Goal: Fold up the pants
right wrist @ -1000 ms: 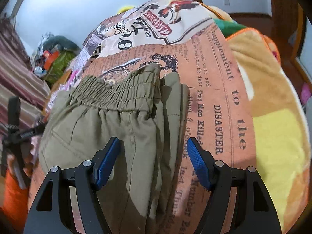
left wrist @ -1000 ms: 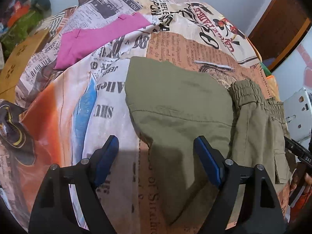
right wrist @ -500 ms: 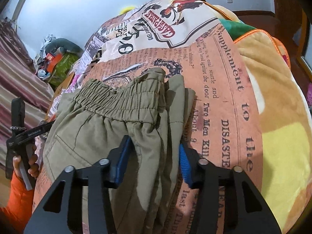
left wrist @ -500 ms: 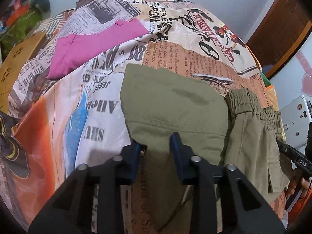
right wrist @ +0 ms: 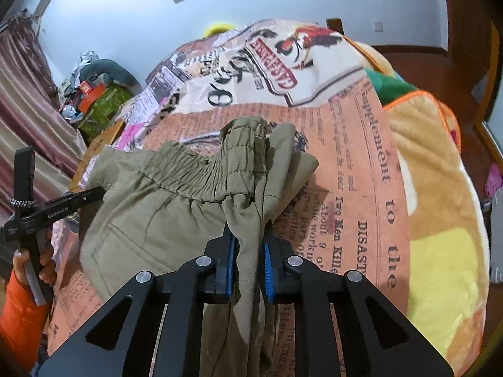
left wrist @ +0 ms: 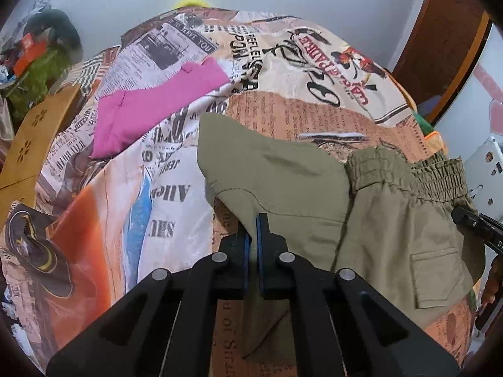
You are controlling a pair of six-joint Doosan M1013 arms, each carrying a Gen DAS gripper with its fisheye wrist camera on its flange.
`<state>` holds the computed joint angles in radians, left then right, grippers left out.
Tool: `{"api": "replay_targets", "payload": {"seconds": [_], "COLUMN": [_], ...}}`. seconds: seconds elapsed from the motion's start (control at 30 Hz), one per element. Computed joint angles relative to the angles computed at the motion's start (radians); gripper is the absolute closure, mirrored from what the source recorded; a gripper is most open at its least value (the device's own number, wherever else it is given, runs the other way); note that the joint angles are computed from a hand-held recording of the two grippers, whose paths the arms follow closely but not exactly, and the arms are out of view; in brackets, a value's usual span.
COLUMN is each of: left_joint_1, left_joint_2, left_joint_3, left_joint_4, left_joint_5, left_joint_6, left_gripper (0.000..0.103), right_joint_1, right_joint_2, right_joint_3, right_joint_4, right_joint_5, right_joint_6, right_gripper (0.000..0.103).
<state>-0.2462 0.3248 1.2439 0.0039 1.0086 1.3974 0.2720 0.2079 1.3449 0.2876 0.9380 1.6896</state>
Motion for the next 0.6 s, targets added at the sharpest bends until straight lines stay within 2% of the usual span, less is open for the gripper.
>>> {"api": "replay_targets", "payload": {"seconds": [0.27,0.6], "left_joint_1": [0.001,0.009], "left_joint_2": [-0.031,-0.07], "left_joint_3": [0.009,0.003], "left_joint_4": [-0.005,0.062], "left_joint_5": [-0.018,-0.057], "left_joint_6": [0.006,0.007], "left_gripper": [0.1,0.1], "right_joint_1": [0.024,0.062], "right_joint_2": [-0.007,0.018], "right_joint_3": [-0.03,-0.095], "right_joint_4": [-0.025,-0.043], "right_joint_5": [-0.02,-0.047], "right_joint_6": [-0.032,-0.055], "right_gripper": [0.092,0.093]}}
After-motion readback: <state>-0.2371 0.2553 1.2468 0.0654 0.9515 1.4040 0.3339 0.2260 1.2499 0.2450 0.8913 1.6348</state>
